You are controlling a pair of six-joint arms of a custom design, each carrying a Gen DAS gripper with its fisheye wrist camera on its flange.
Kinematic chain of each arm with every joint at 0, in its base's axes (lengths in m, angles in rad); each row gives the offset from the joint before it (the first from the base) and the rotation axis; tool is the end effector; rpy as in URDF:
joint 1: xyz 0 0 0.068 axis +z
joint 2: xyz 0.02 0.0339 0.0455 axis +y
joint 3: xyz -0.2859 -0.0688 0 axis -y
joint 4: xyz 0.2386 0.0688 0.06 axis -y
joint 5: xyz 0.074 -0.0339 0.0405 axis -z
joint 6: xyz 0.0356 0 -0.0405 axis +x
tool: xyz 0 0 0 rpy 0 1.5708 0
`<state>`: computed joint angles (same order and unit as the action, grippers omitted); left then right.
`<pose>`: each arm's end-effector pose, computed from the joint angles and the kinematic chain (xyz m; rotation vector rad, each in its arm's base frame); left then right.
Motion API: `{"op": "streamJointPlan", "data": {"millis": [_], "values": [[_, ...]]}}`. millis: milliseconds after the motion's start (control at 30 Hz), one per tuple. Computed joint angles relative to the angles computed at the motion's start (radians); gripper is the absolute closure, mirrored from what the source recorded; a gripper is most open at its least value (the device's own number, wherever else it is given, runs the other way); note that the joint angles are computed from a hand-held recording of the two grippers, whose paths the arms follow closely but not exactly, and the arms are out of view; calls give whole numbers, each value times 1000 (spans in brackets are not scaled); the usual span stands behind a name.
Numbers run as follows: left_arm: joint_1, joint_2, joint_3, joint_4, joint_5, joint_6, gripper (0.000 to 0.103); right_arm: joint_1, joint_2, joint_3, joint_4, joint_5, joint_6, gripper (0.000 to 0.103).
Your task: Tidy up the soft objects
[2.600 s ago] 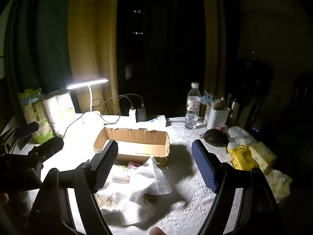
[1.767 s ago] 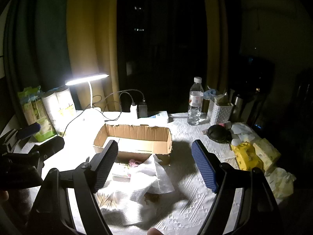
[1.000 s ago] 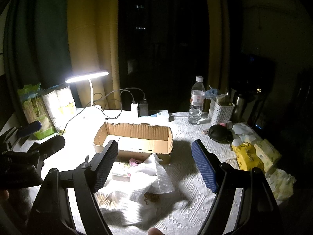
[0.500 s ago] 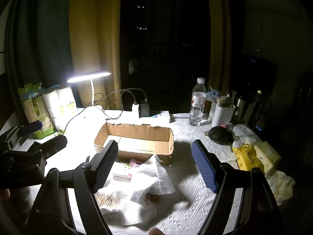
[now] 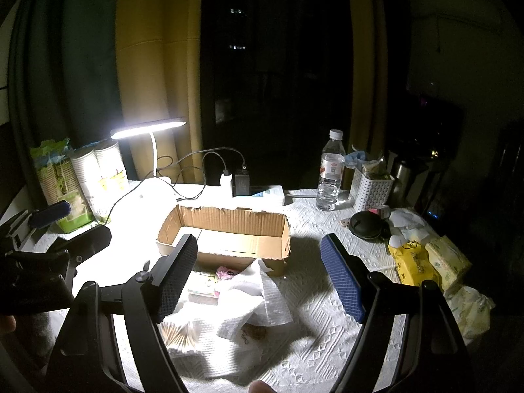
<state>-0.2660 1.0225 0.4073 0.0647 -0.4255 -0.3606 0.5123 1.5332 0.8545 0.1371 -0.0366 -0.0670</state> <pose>0.1883 -0.0361 0.2131 -0.3450 2.0392 0.0679 0.2840 0.1612 0.2396 -0.6285 2.0319 0.3035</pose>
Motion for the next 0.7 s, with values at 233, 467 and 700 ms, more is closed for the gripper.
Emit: {"op": "streamJointPlan", "data": {"millis": [233,467,700], "values": [[4,4,6,-4,4,2,1,-1,5,3,0,0,-1,22],[5,21,17,-7,9,1,1,-3,12,8,-4,-3,-4,22],[94,109,22,50,103,30,1,-24,79,34,-3,-18,-20,22]]}}
